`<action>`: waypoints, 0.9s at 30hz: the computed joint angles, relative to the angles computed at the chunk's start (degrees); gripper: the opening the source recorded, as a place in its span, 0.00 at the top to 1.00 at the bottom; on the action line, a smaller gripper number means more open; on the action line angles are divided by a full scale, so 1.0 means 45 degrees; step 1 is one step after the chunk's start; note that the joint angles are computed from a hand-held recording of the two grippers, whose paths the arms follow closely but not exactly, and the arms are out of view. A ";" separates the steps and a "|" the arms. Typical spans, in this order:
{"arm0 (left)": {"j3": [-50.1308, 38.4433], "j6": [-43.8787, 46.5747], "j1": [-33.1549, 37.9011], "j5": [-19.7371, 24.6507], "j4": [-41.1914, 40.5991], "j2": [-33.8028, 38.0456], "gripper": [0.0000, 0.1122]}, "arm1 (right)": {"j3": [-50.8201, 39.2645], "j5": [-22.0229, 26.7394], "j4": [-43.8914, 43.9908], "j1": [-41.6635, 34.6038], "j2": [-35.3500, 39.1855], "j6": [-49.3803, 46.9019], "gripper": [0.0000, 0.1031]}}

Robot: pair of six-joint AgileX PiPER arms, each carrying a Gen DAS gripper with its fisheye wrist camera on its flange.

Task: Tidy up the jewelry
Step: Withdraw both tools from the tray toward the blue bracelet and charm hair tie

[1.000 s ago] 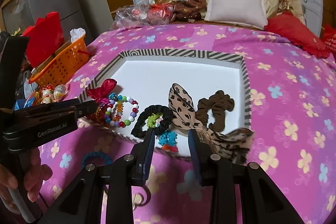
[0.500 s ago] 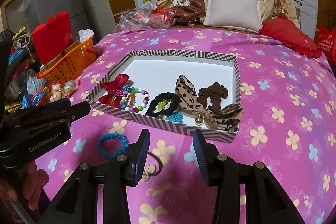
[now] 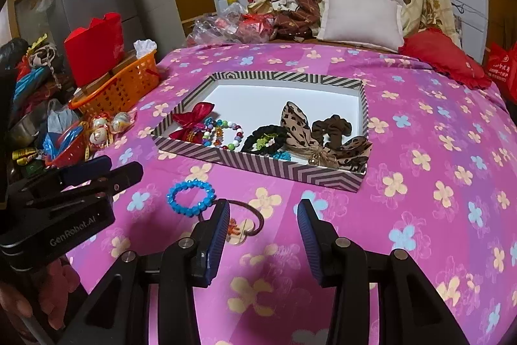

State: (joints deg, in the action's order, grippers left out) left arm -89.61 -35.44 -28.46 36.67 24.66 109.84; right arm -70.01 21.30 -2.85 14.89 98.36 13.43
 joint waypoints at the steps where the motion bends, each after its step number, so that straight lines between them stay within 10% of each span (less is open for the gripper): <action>1: 0.0118 -0.0039 -0.0016 -0.0034 0.0010 -0.0064 0.56 | 0.0068 0.0005 -0.0107 0.0043 -0.0059 0.0091 0.56; 27: 0.1510 -0.0712 -0.0247 -0.0259 0.0551 -0.0685 0.56 | 0.0926 -0.0061 -0.0092 0.0241 -0.0460 0.0045 0.49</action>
